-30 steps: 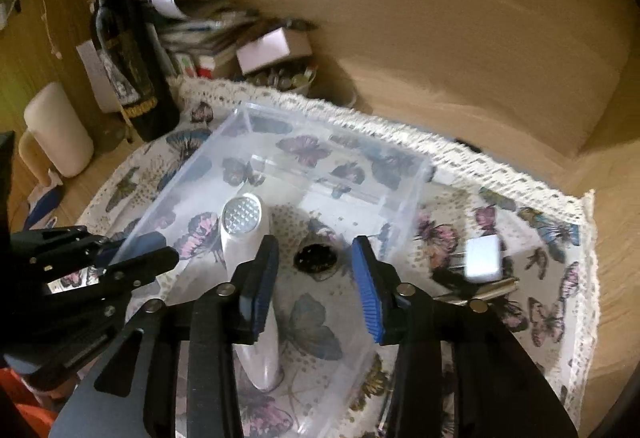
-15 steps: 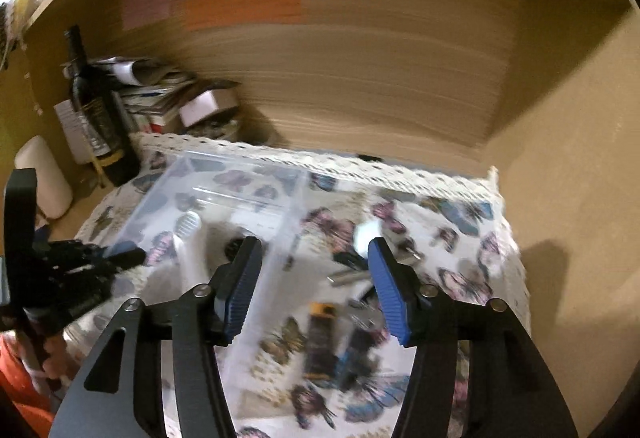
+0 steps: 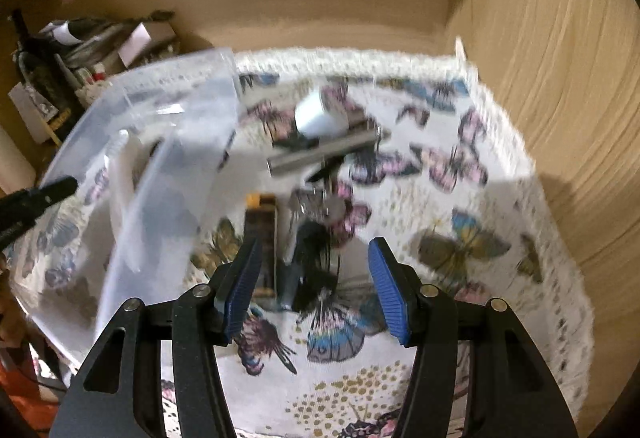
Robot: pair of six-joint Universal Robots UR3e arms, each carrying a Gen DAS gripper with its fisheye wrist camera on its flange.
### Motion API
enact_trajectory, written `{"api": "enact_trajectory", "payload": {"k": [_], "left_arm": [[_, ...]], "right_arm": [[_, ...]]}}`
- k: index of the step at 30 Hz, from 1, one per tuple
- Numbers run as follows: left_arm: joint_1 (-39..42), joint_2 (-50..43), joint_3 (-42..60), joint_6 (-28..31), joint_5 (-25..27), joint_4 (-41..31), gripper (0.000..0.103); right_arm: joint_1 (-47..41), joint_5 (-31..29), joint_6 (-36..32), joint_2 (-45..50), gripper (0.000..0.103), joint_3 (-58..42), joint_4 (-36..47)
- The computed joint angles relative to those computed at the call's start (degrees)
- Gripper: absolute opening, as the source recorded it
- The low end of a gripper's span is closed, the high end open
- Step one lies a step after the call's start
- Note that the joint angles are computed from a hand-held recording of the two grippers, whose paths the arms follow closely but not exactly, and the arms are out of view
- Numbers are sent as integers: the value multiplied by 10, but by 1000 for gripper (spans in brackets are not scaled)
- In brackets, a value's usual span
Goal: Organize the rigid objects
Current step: 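Grasp the black plug with the right gripper, then lower the black plug into the box with the right gripper and release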
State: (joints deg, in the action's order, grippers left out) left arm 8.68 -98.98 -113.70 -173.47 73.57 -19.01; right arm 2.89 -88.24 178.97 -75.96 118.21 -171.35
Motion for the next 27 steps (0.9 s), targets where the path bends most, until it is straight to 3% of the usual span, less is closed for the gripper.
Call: {"api": "enact_trajectory", "payload": {"k": [2, 7, 17, 27], "left_arm": [[0, 0, 0, 0, 0, 0, 14], [0, 0, 0, 0, 0, 0, 14], [-1, 0, -1, 0, 0, 1, 14], [-2, 1, -2, -2, 0, 3, 14]], "right_arm": [[-8, 14, -1, 10, 49, 3, 0], [-19, 34, -6, 16, 28, 9, 11], [-21, 26, 0, -20, 28, 44, -30], [0, 29, 2, -53, 28, 6, -23]]}}
